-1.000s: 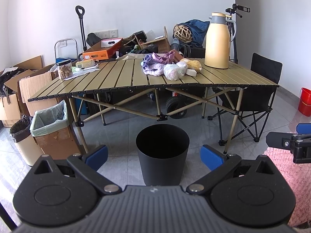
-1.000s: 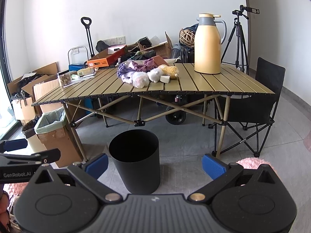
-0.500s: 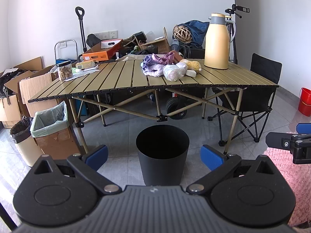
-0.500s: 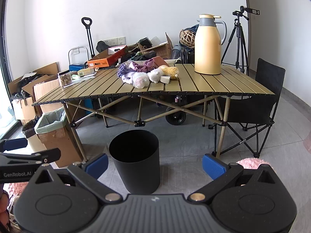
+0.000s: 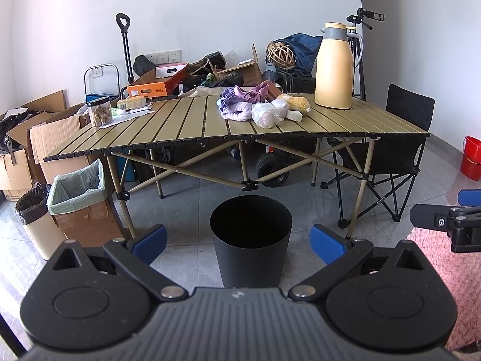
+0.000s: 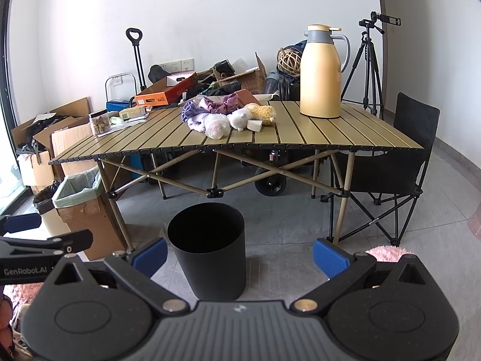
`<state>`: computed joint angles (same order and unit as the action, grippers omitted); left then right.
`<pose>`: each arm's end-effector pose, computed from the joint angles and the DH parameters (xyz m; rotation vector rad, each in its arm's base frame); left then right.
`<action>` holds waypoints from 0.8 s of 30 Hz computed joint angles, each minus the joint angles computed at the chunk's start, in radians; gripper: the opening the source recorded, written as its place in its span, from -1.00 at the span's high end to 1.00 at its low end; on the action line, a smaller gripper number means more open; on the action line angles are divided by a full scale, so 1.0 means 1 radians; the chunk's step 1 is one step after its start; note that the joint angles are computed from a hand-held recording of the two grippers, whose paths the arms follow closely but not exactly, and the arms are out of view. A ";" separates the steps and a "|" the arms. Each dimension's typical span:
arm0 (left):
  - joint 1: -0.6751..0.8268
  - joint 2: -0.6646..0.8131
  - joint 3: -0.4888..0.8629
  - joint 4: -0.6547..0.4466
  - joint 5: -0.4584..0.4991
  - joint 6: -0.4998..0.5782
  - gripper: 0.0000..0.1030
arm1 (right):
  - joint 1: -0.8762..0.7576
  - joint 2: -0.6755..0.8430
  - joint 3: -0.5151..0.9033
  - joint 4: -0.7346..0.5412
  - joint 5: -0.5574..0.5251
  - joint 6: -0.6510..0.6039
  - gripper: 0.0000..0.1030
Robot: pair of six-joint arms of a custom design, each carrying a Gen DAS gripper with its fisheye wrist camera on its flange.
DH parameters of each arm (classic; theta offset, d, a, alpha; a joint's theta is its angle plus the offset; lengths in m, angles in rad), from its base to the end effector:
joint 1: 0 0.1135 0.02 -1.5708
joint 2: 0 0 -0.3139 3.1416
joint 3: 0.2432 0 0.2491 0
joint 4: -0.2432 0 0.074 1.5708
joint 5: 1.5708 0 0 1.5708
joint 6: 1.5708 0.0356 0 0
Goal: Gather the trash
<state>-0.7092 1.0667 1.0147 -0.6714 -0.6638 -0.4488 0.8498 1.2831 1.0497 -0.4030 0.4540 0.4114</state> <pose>0.1580 -0.1067 0.3681 -0.0509 2.1199 0.0873 0.1868 0.1889 0.3539 -0.2208 2.1320 0.2361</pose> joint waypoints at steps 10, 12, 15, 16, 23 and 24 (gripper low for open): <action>-0.007 0.000 0.001 -0.003 -0.007 -0.005 -1.00 | -0.003 -0.002 -0.002 0.002 -0.001 0.000 -1.00; -0.008 0.000 -0.002 -0.001 -0.008 -0.006 -1.00 | -0.003 -0.003 -0.002 0.002 -0.001 0.000 -1.00; -0.009 0.001 0.004 -0.006 -0.007 -0.006 -1.00 | -0.003 -0.003 -0.004 0.003 -0.001 -0.001 -1.00; -0.009 0.004 0.010 -0.010 -0.006 -0.005 -1.00 | -0.003 -0.003 -0.004 0.003 -0.001 -0.001 -1.00; 0.008 0.007 -0.001 0.025 0.008 0.026 -1.00 | -0.014 0.002 0.005 0.014 -0.006 -0.016 -1.00; 0.014 0.008 -0.004 0.034 0.011 0.033 -1.00 | -0.020 0.004 0.008 0.016 -0.010 -0.021 -1.00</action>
<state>-0.6950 1.0749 1.0110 -0.6371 -0.6528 -0.4160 0.8295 1.2874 1.0574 -0.3866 0.4439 0.3909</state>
